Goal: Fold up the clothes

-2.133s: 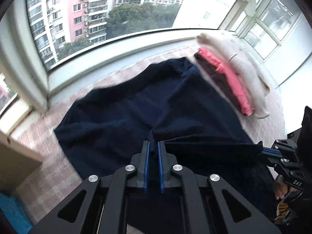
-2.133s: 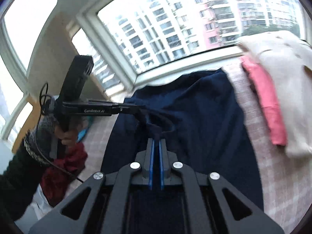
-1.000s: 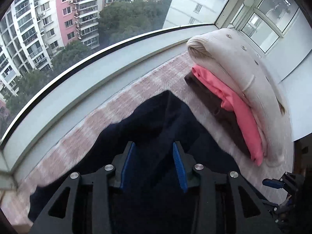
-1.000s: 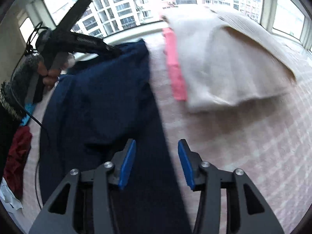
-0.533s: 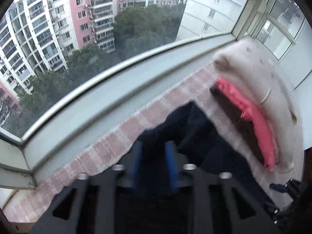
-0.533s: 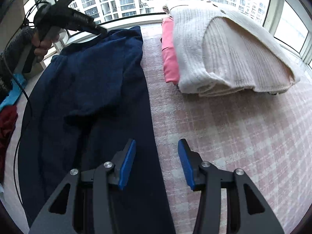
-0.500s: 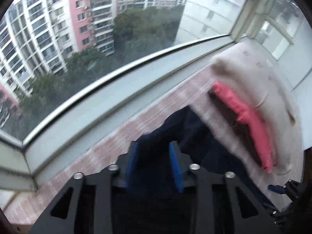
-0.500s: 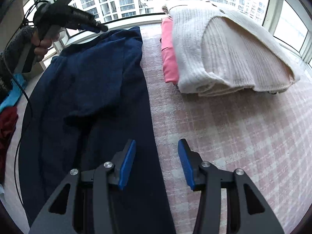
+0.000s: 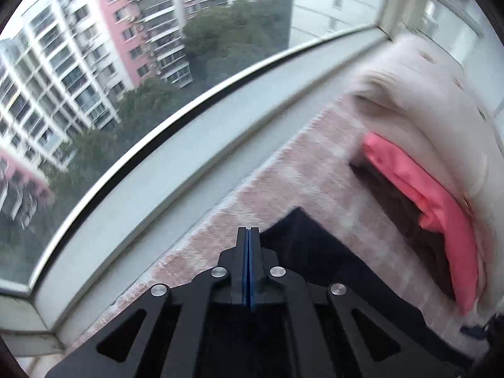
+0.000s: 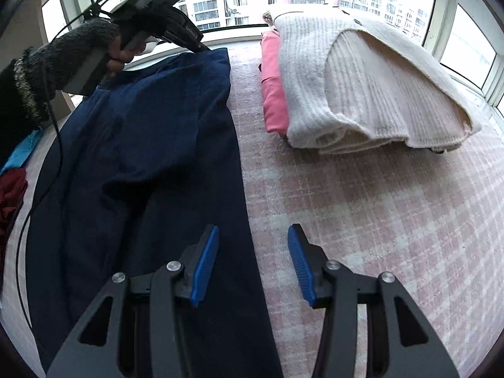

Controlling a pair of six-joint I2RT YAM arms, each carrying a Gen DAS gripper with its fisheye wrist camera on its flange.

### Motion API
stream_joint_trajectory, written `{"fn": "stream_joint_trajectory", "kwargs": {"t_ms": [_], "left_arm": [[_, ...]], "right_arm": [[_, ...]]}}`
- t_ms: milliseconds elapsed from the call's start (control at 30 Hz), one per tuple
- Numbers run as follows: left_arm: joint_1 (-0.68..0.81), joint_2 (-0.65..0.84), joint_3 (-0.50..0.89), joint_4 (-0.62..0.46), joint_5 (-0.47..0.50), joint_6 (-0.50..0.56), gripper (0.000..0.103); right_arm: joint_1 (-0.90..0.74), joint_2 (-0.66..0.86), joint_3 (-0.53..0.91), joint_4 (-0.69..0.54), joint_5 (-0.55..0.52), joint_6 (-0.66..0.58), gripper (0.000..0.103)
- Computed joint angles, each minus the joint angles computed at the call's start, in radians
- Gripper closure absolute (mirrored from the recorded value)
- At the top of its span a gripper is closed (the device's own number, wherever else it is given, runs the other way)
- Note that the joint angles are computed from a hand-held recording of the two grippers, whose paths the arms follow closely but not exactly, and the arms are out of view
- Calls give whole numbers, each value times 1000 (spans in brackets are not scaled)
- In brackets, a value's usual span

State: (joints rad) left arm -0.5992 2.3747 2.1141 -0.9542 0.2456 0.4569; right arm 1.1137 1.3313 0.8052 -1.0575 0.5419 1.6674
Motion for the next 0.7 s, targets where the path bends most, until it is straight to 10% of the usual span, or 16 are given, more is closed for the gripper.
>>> {"fn": "stream_joint_trajectory", "kwargs": {"t_ms": [100,233,567,700], "left_arm": [[29,13,59,-76,109,6,102],[32,-12,75,-166,174,109,56],[-87,-30,2,-126,9,156,57],[-96,-31,22,-130,30,142,92]], "right_arm": [[23,-81,-33,25,4,6,72],[19,-99,-16,-26,-16,-36,64],[25,-94,-15,-17,-94,-98,64],[47,-79,-25,-2,-87,-88,75]]}}
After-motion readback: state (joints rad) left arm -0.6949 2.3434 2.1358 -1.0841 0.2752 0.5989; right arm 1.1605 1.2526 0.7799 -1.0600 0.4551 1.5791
